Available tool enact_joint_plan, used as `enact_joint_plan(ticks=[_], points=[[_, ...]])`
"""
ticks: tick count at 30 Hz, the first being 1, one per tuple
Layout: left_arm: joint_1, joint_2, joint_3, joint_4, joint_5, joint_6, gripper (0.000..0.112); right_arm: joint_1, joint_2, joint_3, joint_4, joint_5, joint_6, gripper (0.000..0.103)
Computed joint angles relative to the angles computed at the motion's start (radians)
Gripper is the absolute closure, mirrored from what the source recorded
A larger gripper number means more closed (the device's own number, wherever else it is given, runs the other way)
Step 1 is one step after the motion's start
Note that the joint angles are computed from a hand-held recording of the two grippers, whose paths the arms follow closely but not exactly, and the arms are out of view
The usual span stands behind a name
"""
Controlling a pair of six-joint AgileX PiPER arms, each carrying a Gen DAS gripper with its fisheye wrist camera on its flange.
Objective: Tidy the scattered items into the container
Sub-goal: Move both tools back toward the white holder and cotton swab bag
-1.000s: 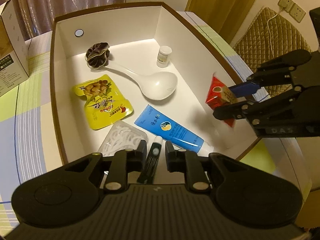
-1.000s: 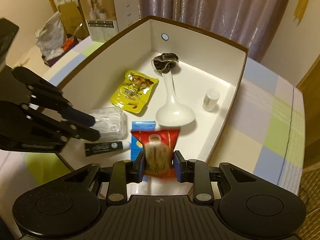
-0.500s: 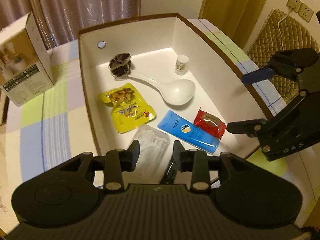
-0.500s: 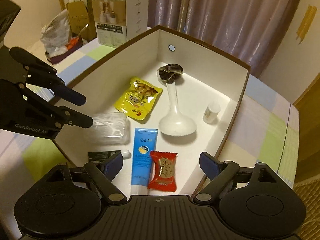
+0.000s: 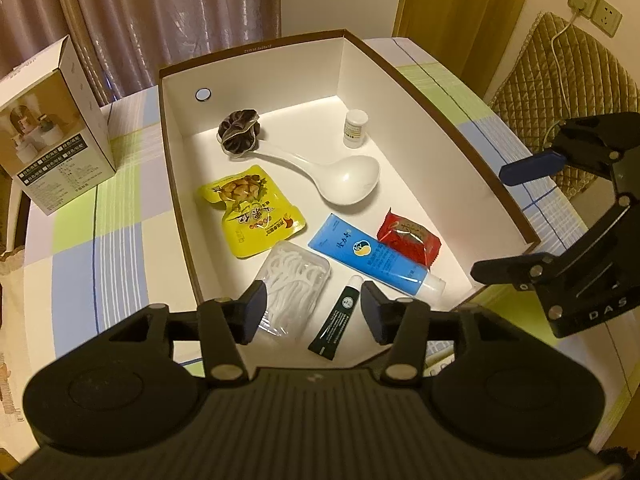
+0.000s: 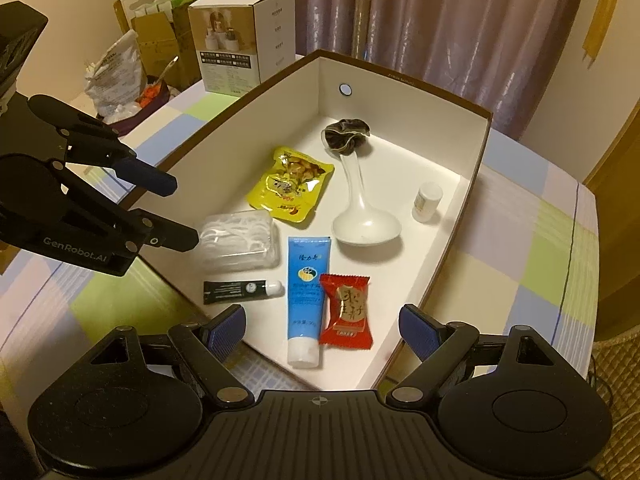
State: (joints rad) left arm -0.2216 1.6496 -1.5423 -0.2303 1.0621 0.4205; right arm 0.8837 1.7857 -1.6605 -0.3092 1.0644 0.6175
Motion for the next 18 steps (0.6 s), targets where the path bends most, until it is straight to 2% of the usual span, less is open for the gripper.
enact_joint_plan(ticks=[3, 18], points=[[-0.017, -0.021, 0.008, 0.032, 0.000, -0.029, 0.048, 0.019, -0.012, 0.011, -0.016, 0.002, 0.038, 0.014], [-0.052, -0.142, 0.073, 0.112, 0.002, -0.101, 0.033, 0.114, -0.071, 0.055, -0.080, 0.024, 0.192, 0.013]])
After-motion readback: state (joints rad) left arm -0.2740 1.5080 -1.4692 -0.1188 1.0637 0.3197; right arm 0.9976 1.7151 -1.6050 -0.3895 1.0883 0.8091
